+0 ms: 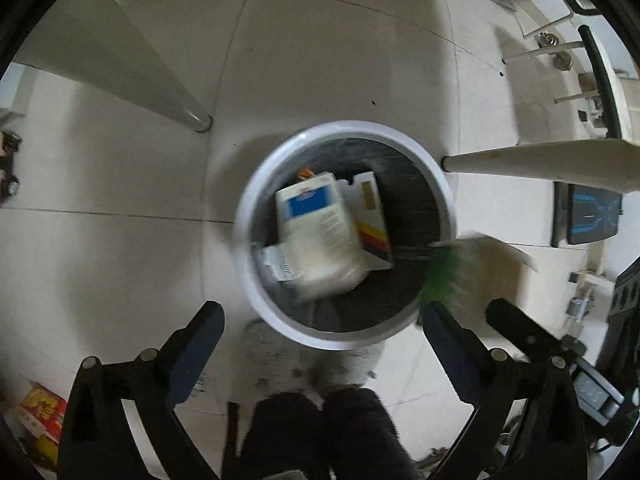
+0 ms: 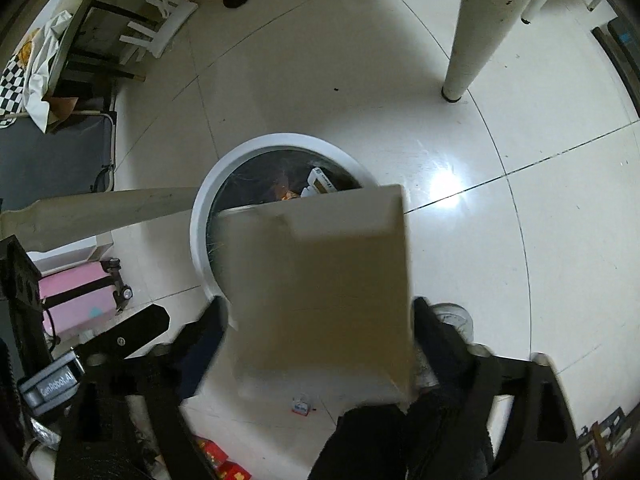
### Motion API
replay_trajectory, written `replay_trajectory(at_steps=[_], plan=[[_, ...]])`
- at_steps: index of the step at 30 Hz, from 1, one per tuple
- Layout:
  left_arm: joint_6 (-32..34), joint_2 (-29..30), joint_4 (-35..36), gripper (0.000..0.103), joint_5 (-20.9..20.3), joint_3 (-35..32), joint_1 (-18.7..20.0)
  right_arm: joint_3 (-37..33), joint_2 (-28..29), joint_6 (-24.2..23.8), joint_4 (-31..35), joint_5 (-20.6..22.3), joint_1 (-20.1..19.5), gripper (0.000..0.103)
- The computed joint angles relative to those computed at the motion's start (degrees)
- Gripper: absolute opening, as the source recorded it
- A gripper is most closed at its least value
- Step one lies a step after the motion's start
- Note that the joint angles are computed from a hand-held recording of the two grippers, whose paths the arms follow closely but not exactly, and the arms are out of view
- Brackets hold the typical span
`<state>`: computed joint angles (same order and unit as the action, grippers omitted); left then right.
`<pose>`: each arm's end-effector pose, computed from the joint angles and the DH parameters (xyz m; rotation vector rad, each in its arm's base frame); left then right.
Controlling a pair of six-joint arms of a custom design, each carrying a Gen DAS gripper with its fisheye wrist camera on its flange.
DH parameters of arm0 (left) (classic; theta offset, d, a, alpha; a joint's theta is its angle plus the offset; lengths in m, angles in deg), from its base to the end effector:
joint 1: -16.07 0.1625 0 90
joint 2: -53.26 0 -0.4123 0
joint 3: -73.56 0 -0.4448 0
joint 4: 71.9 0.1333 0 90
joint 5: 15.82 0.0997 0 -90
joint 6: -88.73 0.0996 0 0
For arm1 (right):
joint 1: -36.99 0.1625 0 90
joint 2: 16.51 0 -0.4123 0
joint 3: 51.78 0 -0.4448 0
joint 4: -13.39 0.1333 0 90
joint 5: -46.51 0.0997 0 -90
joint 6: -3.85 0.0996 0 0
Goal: Collect trash
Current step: 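Carry both boxes over the trash bin and open both tools to drop them, then raise both tools from the bin back toward the table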
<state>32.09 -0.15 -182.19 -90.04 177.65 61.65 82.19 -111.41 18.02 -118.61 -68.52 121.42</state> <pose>-0.2810 -0.5159 0.0163 -0.1765 2.5528 0.1679 0.0505 -0.4212 0.2079 -0.4792 -2.6648 0.1141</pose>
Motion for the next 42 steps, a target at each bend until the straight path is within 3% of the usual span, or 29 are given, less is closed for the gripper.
replay_trajectory(at_steps=[6, 12, 17, 25, 32, 37, 42], plan=[[-2.1, -2.3, 6.9, 0.101, 6.5, 0.3, -4.1, -1.0, -0.2, 0.4, 3.8, -6.0, 4.7, 0.100], [-5.5, -5.3, 13.4, 0.101, 7.1, -0.7, -7.6, -3.5, -3.0, 4.4, 14.0, -12.3, 11.0, 0.100], [-8.0, -8.6, 19.1, 0.101, 6.7, -2.8, -10.6, -6.8, -5.9, 10.2, 25.8, -14.6, 16.6, 0.100], [-10.8, -11.4, 28.1, 0.101, 5.8, -8.5, -15.2, -16.8, -6.2, 20.5, 43.8, -13.8, 28.2, 0.100], [-11.8, -12.0, 35.0, 0.101, 5.6, -14.9, -18.6, -28.7, -2.6, 30.3, 57.9, -11.1, 37.8, 0.100], [-12.3, -11.4, 40.0, 0.101, 7.1, -20.9, -20.5, -37.2, 0.8, 35.8, 64.5, -9.1, 43.2, 0.100], [-12.6, -8.7, 44.8, 0.101, 10.5, -28.4, -21.3, -45.8, 4.8, 38.3, 66.5, -8.0, 46.7, 0.100]])
